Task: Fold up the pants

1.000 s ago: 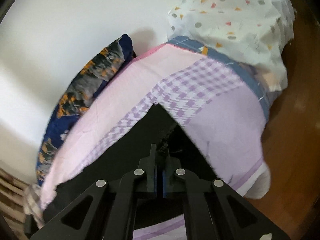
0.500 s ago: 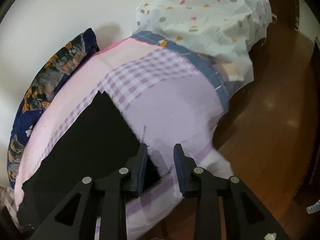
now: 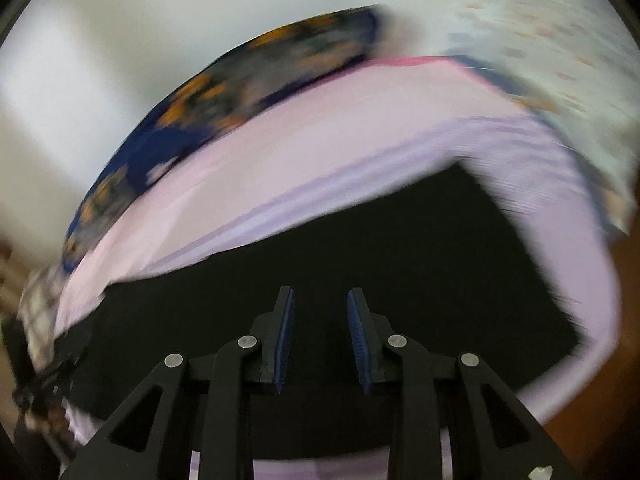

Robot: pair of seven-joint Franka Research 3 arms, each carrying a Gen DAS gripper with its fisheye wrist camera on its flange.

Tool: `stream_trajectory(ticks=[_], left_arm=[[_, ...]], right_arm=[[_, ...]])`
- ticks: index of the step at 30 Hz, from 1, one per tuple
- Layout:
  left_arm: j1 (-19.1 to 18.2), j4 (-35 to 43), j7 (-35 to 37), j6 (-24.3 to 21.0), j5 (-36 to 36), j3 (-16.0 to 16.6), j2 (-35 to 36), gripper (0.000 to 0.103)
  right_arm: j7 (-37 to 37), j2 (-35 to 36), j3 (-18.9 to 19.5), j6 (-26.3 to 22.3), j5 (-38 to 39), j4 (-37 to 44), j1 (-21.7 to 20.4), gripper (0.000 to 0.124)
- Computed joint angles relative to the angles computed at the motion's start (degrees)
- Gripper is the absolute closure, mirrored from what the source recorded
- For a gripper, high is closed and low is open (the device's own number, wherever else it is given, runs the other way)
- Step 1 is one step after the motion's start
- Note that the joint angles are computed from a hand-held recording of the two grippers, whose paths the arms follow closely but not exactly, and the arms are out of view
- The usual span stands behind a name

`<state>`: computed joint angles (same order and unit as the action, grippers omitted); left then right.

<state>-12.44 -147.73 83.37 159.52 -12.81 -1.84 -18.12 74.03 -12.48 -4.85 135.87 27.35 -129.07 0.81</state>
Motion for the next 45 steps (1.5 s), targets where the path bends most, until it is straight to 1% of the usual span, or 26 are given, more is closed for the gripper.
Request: stream_trajectory(ticks=[2,3,8,12,14,16,17,19,21,25,26,27,29,30,31,32,33,35,36,37,38,40,42,43,44,45], left_arm=[[2.8,-1.1,-2.7,0.0,3.0,-0.9,-0.6,0.071],[3.4,-1.6,-3.2,0.1,3.7,-0.7,-0.9,0.071],[4.5,-4.1,-3.6,0.8,4.4,1.4,-3.2,0.071],[3.5,-5.3,-0.4,1.7,2.5,4.5,-4.3,0.071],[2.2,-6.1,2.3,2.3,0.0,6.7,-5.1,0.071],[1.2,-6.5,4.6,2.6,-2.1,8.3,-5.5,0.071],[0.2,-6.8,6.4,2.8,-4.0,9.6,-5.9,0.071],[-0.8,-7.6,8.9,2.8,-6.5,11.1,-6.7,0.071],[-1.3,-8.1,10.9,3.0,-8.5,11.9,-7.3,0.071],[-3.3,-8.2,15.7,2.9,-13.9,14.4,-7.5,0.071],[-3.3,-7.9,16.5,2.6,-14.8,14.6,-7.4,0.071],[-3.0,-7.7,17.0,2.2,-15.3,14.2,-7.3,0.071],[-1.1,-7.7,16.9,2.2,-14.7,12.5,-7.4,0.071],[0.2,-7.9,16.3,2.8,-13.7,11.3,-7.4,0.071],[0.8,-8.3,16.1,3.3,-13.2,10.8,-7.7,0.071],[0.5,-8.5,16.5,3.9,-13.7,11.4,-7.6,0.071],[1.3,-8.6,15.7,3.9,-13.2,11.1,-7.4,0.071],[1.5,-9.1,15.8,4.5,-12.9,11.3,-7.2,0.078],[1.8,-9.5,15.8,5.0,-12.5,11.1,-7.3,0.084],[2.3,-9.7,15.1,5.3,-11.9,10.8,-7.3,0.087],[1.9,-9.7,15.0,5.3,-12.2,11.4,-7.4,0.087],[1.4,-9.5,15.0,4.7,-12.7,12.2,-7.4,0.087],[2.0,-9.1,14.1,3.6,-12.4,11.8,-7.6,0.087],[2.3,-8.8,13.6,3.2,-12.2,11.4,-7.7,0.086],[3.1,-8.7,12.4,2.8,-11.4,10.4,-7.9,0.084],[4.1,-8.6,11.0,2.5,-10.1,9.2,-8.2,0.077]], right_arm=[[-3.7,2.5,0.8,-2.4,3.1,2.8,2.5,0.097],[-5.0,3.7,1.2,-3.7,4.5,4.3,3.5,0.096],[-11.4,11.5,5.1,-9.7,9.3,14.0,8.3,0.09],[-13.7,20.6,8.5,-13.5,8.8,25.3,11.5,0.087],[-13.7,25.1,9.7,-16.3,8.2,30.9,12.5,0.087],[-13.4,29.7,10.8,-18.9,7.4,36.4,13.5,0.087],[-13.2,30.9,11.2,-19.8,7.0,37.8,13.8,0.087],[-12.4,34.6,11.7,-22.1,5.4,42.0,14.7,0.087],[-12.0,37.5,12.1,-24.2,3.5,45.4,15.6,0.087],[-12.3,40.6,12.7,-26.6,1.6,48.7,16.4,0.086],[-12.8,41.2,13.0,-27.5,2.0,49.4,16.3,0.097],[-13.6,41.4,13.3,-27.5,2.7,49.6,16.0,0.11],[-14.3,40.8,13.2,-25.2,3.1,48.9,16.2,0.114],[-13.9,40.8,13.0,-24.4,3.1,49.0,16.3,0.115],[-13.3,40.6,12.9,-23.0,3.3,48.7,16.4,0.115],[-13.1,40.6,12.9,-22.6,3.6,48.6,16.3,0.115],[-12.6,40.7,12.9,-22.0,3.4,48.3,16.5,0.116],[-11.7,40.8,12.5,-20.1,1.6,47.3,17.5,0.116],[-11.5,40.7,12.6,-18.7,1.7,46.5,17.6,0.116],[-11.1,40.9,12.7,-18.4,2.1,46.4,17.4,0.116],[-10.5,41.0,12.8,-18.5,2.7,46.4,17.1,0.116],[-10.3,40.3,12.9,-17.5,2.8,45.3,17.0,0.112],[-9.6,39.2,12.8,-16.4,2.5,44.0,17.2,0.089],[-9.0,38.0,12.7,-14.8,3.1,42.6,17.1,0.085],[-9.0,36.1,12.8,-12.1,4.5,40.2,16.8,0.081],[-8.9,34.8,12.8,-10.3,5.0,38.6,16.7,0.081]])
